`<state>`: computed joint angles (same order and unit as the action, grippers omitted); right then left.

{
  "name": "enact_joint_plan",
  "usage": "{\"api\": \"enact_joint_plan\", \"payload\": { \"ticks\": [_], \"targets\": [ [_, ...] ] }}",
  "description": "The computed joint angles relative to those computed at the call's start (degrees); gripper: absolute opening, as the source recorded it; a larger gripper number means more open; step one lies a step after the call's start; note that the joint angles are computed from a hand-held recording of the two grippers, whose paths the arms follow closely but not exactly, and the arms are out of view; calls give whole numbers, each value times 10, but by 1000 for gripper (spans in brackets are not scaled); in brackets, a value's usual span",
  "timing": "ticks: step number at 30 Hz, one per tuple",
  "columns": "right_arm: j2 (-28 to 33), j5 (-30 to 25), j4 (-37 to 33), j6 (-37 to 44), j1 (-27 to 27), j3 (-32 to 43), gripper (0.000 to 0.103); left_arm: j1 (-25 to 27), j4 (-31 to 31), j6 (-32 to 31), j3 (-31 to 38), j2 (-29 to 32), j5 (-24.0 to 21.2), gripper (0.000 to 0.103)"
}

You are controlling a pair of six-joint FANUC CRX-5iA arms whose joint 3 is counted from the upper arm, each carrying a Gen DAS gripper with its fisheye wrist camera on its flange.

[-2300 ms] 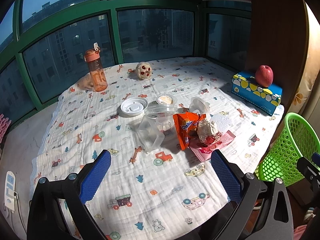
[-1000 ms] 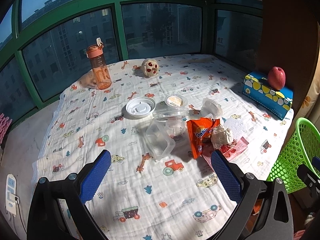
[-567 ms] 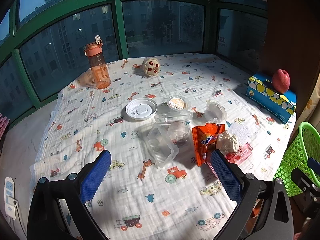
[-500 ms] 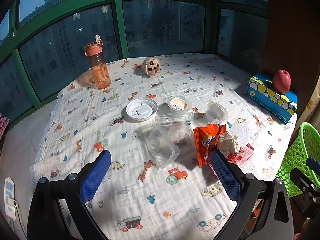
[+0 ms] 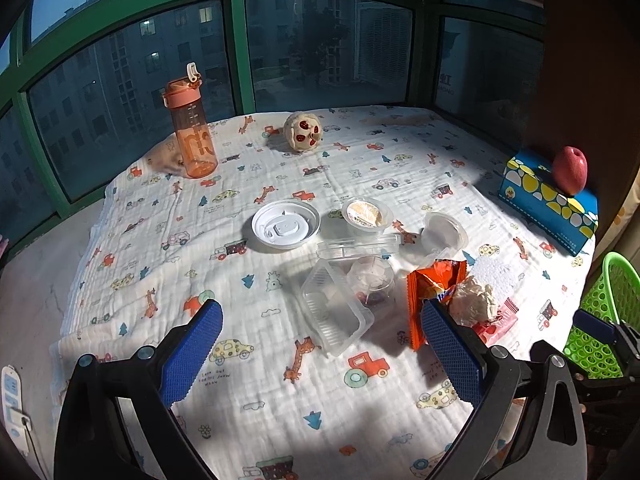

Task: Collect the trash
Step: 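Reach the right tool to the crumpled white paper and grasp it, then carry the white paper to the green basket with the right tool while the left tool grasps the orange packet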

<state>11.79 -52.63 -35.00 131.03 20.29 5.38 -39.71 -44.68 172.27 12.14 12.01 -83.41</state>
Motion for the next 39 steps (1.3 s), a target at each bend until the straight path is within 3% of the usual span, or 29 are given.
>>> {"api": "enact_joint_plan", "payload": {
  "ticks": [8, 14, 21, 26, 33, 39],
  "targets": [
    [34, 6, 6, 5, 27, 23, 85, 11, 8, 1, -36, -20, 35, 94],
    [60, -1, 17, 5, 43, 42, 72, 25, 27, -10, -63, -35, 83, 78],
    [73, 12, 43, -5, 56, 42, 51, 31, 34, -35, -76, -40, 135, 70],
    [76, -12, 16, 4, 39, 55, 40, 44, 50, -69, -83, -38, 191, 63],
    [68, -59, -33, 8, -3, 69, 39, 67, 86, -119, -86, -19, 271, 53],
    [47, -63, -57, 17, -34, 62, 39, 86, 110, -153, -69, 13, 291, 46]
  ]
}}
